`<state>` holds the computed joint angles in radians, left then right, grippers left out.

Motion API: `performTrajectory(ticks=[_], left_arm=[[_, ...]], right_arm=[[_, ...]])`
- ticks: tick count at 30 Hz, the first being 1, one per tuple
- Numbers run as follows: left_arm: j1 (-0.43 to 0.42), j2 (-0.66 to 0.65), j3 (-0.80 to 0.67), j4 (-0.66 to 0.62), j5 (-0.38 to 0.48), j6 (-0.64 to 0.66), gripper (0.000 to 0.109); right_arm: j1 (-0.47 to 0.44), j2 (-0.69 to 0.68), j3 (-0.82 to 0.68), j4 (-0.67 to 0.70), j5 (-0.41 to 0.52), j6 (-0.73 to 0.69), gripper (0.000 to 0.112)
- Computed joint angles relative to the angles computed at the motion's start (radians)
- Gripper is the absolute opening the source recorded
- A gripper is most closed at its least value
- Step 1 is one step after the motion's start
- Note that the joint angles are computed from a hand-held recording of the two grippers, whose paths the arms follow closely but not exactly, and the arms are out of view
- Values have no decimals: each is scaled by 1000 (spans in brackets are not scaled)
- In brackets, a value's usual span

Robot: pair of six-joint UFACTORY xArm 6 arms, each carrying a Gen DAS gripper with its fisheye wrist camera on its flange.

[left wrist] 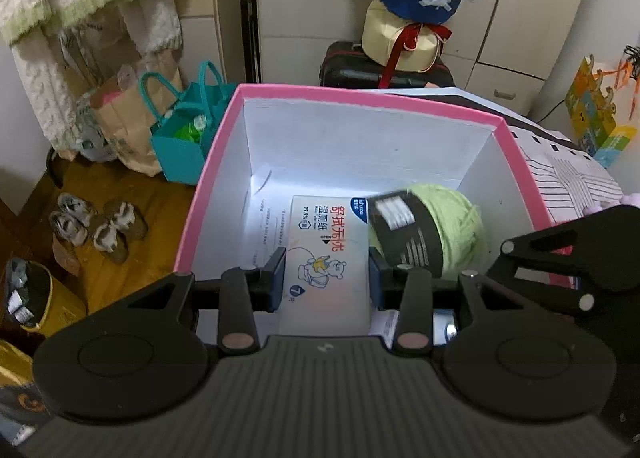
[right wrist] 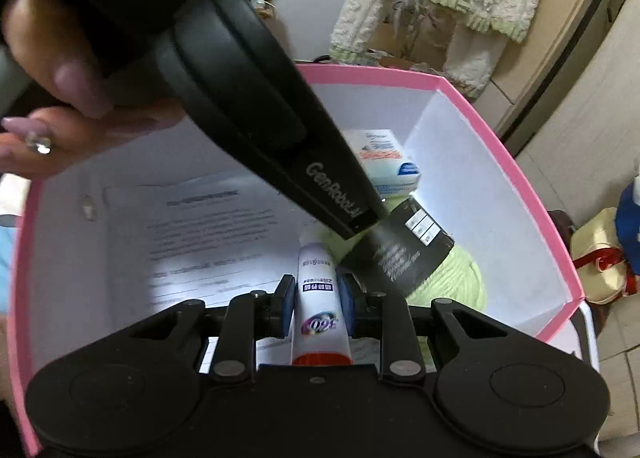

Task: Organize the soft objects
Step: 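Open both grippers to drop the wipe pack and toothpaste into the box, then move both grippers back toward the red envelope and blue wipe pack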

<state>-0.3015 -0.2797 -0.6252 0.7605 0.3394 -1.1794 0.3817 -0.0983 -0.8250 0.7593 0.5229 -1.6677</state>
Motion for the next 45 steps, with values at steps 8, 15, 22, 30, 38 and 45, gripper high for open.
performTrajectory(ticks=[8,15,22,30,38,45], left_arm=[[-3,-18,0,102,9,-99,47],[-49,-185,88,171,41,-153,52],[-129,-412,212,123,106,-109,54],[-300,-629,298,60,244,-76,56],[-548,-751,303,98,434,-129,61],[-730,-728,270,110,489,-166,63]], right_arm=[[-10,-115,102,257,-77,-110,48],[-204,-310,175,357,208,-60,48],[-323,-412,228,355,342,8,50],[-429,-553,292,297,458,84,56],[-628,-686,336,262,653,66,74],[-895,-733,332,248,859,-15,76]])
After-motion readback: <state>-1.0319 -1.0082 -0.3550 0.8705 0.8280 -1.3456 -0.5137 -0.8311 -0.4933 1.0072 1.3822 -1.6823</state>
